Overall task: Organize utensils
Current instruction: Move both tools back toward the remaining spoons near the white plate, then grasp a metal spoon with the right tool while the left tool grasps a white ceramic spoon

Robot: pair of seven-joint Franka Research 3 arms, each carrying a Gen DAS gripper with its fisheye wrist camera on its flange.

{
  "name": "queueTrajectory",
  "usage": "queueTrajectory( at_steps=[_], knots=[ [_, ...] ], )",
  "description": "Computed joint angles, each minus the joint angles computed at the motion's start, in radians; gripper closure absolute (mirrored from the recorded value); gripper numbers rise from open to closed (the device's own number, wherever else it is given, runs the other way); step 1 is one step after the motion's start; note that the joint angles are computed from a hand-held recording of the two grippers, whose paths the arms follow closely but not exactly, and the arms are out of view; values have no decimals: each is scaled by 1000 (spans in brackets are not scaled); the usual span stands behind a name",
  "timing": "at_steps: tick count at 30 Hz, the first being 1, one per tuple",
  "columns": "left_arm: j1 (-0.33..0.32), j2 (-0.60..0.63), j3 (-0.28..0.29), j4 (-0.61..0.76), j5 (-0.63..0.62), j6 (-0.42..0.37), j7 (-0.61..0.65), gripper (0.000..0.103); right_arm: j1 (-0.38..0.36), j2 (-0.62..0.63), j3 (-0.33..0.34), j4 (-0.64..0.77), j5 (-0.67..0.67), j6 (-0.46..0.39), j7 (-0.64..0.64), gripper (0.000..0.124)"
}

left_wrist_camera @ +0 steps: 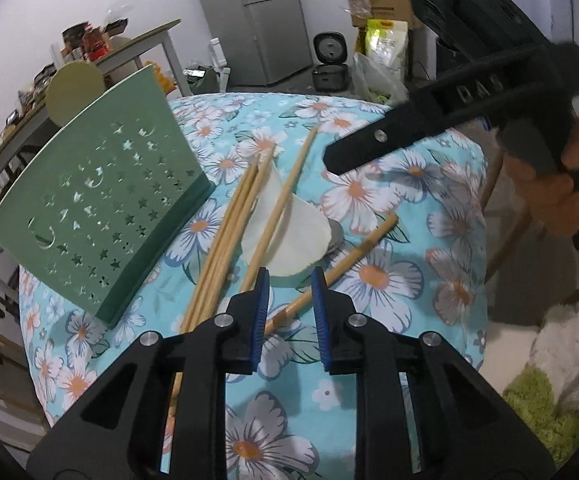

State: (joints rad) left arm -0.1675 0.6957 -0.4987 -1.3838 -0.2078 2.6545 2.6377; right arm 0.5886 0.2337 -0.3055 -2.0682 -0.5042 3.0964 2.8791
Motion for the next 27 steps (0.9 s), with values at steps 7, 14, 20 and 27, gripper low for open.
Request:
queueTrajectory(
  at_steps=[7,14,20,27],
  knots=[
    [-38,2,30,-45,112,139,4,83,14,-3,-21,-21,31,29,-13,55],
    [-30,15,12,-59,200,188,14,82,27,-2,-36,-38,93,47,-54,55],
    [-16,16,-11,-82,238,218,39,82,29,8,-28,-41,177,59,-126,56],
    [-35,45,3,-44,274,209,26,83,49,8,-40,-60,279,91,-204,61]
  ],
)
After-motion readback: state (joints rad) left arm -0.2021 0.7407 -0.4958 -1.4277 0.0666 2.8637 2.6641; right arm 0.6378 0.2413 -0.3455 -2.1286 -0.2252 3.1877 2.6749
